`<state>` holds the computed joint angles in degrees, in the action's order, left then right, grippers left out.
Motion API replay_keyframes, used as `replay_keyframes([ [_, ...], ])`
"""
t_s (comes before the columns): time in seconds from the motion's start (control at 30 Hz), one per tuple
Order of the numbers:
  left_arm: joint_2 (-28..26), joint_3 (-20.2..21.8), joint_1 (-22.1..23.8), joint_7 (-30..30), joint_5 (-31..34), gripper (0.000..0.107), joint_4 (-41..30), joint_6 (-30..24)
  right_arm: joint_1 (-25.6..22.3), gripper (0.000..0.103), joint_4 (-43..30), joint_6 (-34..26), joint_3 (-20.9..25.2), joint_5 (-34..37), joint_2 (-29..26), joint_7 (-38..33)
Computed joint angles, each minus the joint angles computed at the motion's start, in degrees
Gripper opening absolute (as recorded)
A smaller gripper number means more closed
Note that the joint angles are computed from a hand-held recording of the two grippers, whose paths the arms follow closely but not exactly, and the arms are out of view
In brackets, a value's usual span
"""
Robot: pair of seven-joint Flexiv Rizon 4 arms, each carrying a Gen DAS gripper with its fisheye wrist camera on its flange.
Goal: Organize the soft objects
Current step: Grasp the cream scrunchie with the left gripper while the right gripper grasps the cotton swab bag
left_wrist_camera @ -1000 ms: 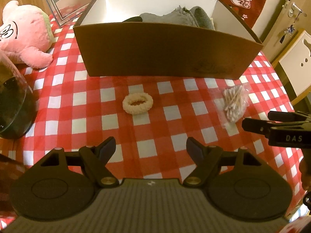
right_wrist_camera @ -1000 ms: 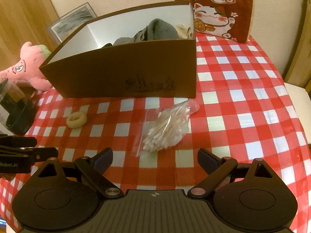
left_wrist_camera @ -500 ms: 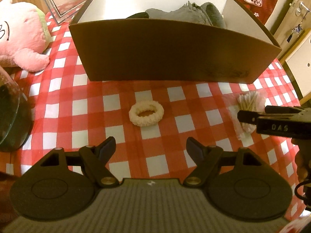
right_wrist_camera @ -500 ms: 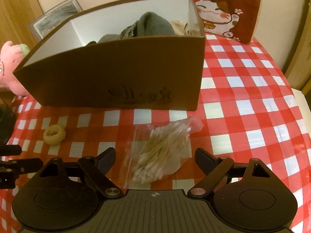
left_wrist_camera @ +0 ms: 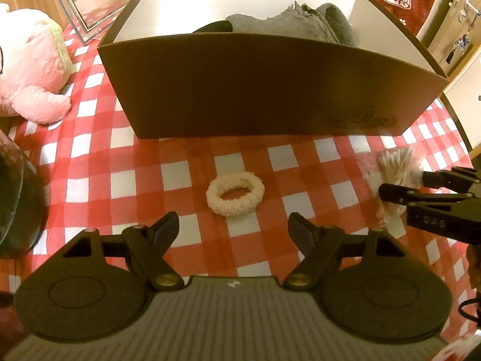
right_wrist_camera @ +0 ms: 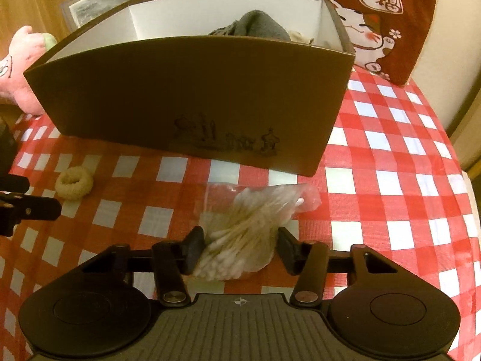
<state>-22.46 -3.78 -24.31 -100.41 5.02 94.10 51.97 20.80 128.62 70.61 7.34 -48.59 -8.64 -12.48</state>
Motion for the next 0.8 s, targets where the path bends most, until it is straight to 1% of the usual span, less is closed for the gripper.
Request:
replay_keyframes([
  [0.13,-1.0,-0.3,0.5,1.3,-0.4,0.078,0.0,1.8,-0.3,0.051,0.5,0.0,0.0,0.3,0.5,0.4],
  [0.33,-3.6,0.1,0.4,2.3,-0.6,0.078,-1.8,3.3,-0.4,0.051,0.1,-0.7,0.4,1.6,0.7,0.1],
  [0.43,-4.8,0.7,0.1,2.2,-0.2,0.075,-2.7,3.6,-0.3,0.051,-0.1,-1.2,0.5,1.9,0.6,-0.1],
  [0.5,-5.5,1.0,0.0,2.2,0.0,0.066,-3.4,3.3,-0.3,0.051,-0.2,-1.2,0.5,2.1,0.5,0.0],
  [0.63,-6.4,1.1,0.0,2.2,-0.7,0.064,-3.8,3.5,-0.2,0.051,-0.2,-1.3,0.4,2.1,0.5,0.1],
  [0.67,-6.5,1.2,-0.2,2.1,-0.4,0.061,-3.8,3.9,-0.2,0.051,-0.3,-1.3,0.4,2.2,0.4,0.0],
  [0.7,-6.5,1.2,-0.3,2.2,-0.3,0.054,-3.7,4.3,-0.2,0.051,-0.2,-1.2,0.4,2.2,0.5,0.0],
  [0.73,-6.5,1.3,-0.4,2.3,-0.2,0.05,-3.6,4.7,-0.2,0.051,-0.3,-1.4,0.4,2.3,0.5,0.0],
  [0.77,-6.5,1.4,-0.5,2.2,0.1,0.042,-3.6,4.9,-0.2,0.051,-0.3,-1.5,0.5,2.3,0.4,-0.1],
  [0.8,-6.6,1.7,-0.8,2.0,0.4,0.041,-3.7,4.9,-0.2,0.051,-0.3,-1.5,0.5,2.3,0.4,-0.2],
])
